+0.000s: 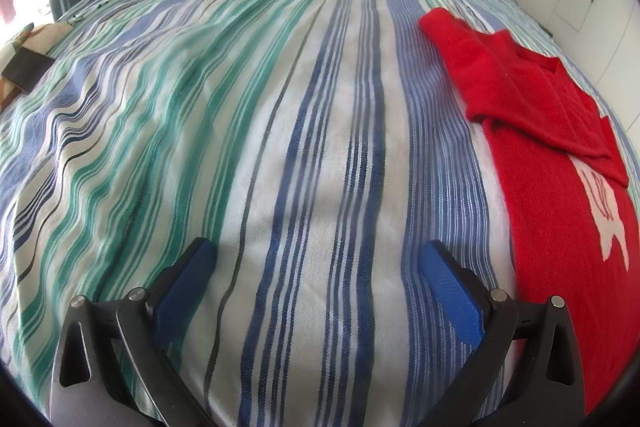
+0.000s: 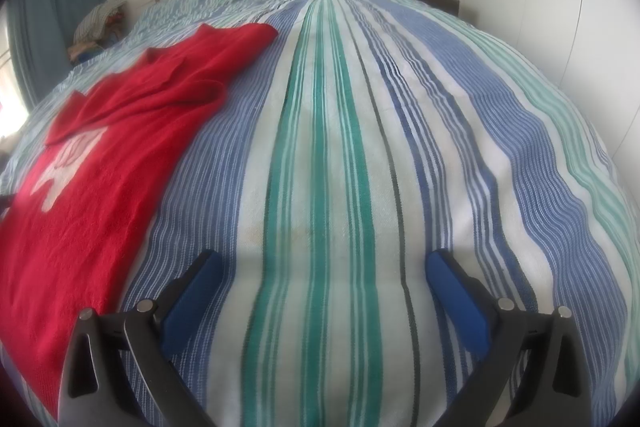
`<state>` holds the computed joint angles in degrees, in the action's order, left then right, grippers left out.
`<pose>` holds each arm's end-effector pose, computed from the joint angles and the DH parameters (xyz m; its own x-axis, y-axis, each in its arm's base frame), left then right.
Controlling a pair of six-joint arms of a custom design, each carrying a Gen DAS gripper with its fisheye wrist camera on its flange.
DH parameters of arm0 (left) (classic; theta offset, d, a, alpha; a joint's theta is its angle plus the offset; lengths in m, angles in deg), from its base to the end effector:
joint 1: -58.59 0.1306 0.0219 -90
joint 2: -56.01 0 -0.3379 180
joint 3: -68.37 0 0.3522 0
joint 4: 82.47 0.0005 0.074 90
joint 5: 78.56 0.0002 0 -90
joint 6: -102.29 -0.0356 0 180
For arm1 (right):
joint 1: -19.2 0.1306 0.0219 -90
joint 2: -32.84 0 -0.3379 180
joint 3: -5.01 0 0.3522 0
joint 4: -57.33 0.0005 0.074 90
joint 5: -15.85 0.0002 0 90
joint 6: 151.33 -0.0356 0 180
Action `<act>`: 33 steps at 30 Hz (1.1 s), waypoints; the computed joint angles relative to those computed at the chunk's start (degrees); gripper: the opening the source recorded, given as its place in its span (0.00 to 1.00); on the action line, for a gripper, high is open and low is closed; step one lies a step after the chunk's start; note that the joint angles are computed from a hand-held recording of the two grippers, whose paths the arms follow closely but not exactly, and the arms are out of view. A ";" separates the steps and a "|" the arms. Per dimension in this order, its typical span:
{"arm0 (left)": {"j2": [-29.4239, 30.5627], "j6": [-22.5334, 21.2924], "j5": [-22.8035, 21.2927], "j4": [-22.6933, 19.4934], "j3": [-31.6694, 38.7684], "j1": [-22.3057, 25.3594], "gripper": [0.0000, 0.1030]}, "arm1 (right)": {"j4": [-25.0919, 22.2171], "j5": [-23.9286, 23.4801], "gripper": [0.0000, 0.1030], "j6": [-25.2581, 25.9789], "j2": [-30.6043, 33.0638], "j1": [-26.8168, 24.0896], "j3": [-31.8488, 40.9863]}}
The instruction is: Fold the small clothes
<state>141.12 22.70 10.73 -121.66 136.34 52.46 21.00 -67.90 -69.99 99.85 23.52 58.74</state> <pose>0.3880 -0.0417 0.2722 -0.8319 -0.0924 -0.5471 -0.0512 0.9946 -0.0900 0.3029 0.0185 0.2773 -0.7515 0.0933 -0.6531 0.1099 0.9938 0.0156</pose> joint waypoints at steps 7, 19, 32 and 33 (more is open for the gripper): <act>0.02 0.03 -0.04 0.02 0.00 -0.05 1.00 | 0.03 -0.01 0.98 -0.01 0.04 0.00 0.03; -0.05 -0.02 -0.02 0.08 -0.09 0.01 1.00 | 0.08 0.01 0.98 -0.03 -0.04 0.03 -0.09; -0.02 -0.10 -0.99 1.13 -0.53 -0.59 1.00 | -14.49 -11.50 0.89 0.16 8.19 -1.48 19.34; -0.04 -0.11 -1.07 1.16 -0.54 -0.60 1.00 | -14.70 -15.17 0.87 -1.57 10.27 -1.19 22.60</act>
